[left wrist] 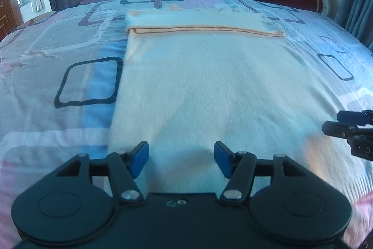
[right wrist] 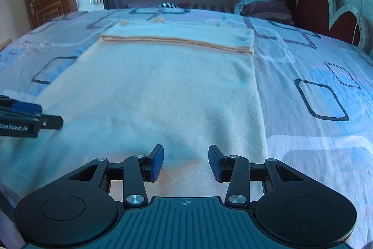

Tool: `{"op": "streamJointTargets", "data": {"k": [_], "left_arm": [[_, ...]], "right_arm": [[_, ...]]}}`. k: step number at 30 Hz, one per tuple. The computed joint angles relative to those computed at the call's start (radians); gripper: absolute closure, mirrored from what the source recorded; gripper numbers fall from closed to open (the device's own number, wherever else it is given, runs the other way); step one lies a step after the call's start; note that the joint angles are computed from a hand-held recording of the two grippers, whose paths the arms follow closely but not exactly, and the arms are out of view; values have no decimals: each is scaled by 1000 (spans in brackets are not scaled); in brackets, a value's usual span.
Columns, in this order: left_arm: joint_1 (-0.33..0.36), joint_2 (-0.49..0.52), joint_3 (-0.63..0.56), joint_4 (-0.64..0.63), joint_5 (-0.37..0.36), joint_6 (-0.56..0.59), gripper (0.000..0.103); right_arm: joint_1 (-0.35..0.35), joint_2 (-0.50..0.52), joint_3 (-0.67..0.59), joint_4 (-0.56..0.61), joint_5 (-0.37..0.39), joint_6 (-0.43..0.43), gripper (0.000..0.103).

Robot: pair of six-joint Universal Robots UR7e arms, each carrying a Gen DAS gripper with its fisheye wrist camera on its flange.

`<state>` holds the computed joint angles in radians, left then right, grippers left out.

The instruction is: Fold small clothes

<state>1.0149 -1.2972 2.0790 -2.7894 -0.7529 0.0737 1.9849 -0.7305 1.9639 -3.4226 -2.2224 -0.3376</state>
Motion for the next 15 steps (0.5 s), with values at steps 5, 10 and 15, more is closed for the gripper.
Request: {"op": "streamJointTargets", "data": {"k": [5,10,15], "left_arm": [[-11,-74,68,40,-21,38,43],[-10,-133,110,57,-21,46,43],[-18,-188,129,73,19,23,42]], "right_arm": [[59,10,19,41,4,81,61],[87,26,37,90,-62,142,61],[96,-16,82,81,-137,206,60]]}}
